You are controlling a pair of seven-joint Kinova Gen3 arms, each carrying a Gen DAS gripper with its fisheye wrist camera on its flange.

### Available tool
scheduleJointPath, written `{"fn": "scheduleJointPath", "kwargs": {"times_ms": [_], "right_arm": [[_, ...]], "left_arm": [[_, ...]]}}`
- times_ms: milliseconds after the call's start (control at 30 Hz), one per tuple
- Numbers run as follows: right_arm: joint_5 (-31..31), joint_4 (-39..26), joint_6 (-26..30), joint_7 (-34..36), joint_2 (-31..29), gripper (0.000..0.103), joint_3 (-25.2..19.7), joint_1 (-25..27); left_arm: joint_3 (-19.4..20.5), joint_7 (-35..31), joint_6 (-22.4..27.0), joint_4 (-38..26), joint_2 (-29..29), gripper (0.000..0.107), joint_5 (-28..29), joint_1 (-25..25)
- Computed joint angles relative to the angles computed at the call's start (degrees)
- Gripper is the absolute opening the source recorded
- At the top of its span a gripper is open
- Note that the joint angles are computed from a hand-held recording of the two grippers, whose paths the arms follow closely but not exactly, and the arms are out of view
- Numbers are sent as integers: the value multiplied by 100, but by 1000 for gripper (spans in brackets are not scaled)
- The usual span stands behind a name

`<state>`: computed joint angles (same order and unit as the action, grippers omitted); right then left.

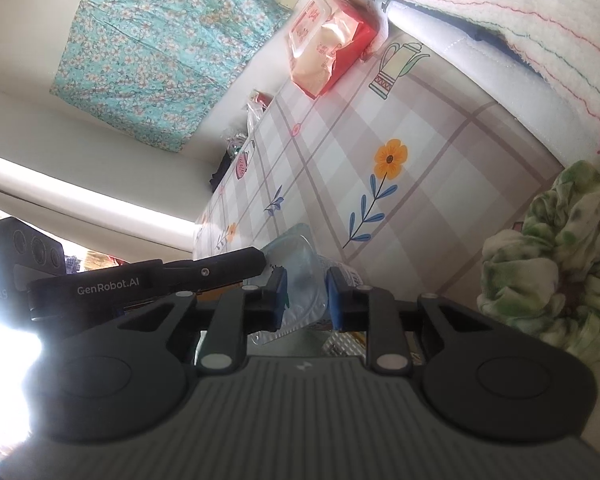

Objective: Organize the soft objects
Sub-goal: 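Carry the white-and-green tub with the left tool over the box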

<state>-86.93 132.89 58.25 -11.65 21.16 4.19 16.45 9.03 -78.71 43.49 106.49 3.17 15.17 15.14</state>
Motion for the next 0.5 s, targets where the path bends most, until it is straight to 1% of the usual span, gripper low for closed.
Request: {"fn": "scheduleJointPath", "kwargs": {"times_ms": [167, 367, 500], "right_arm": [[252, 238, 402, 17, -541, 21, 195, 338], [850, 485, 1247, -41, -1142, 21, 539, 811], [1308, 588, 1856, -88, -1470, 21, 754, 1061]], "left_arm": [[52, 78, 81, -6, -446, 14, 117, 83], [90, 324, 254, 80, -1253, 14, 212, 203], [156, 593, 426, 192, -1871, 14, 125, 241]]}}
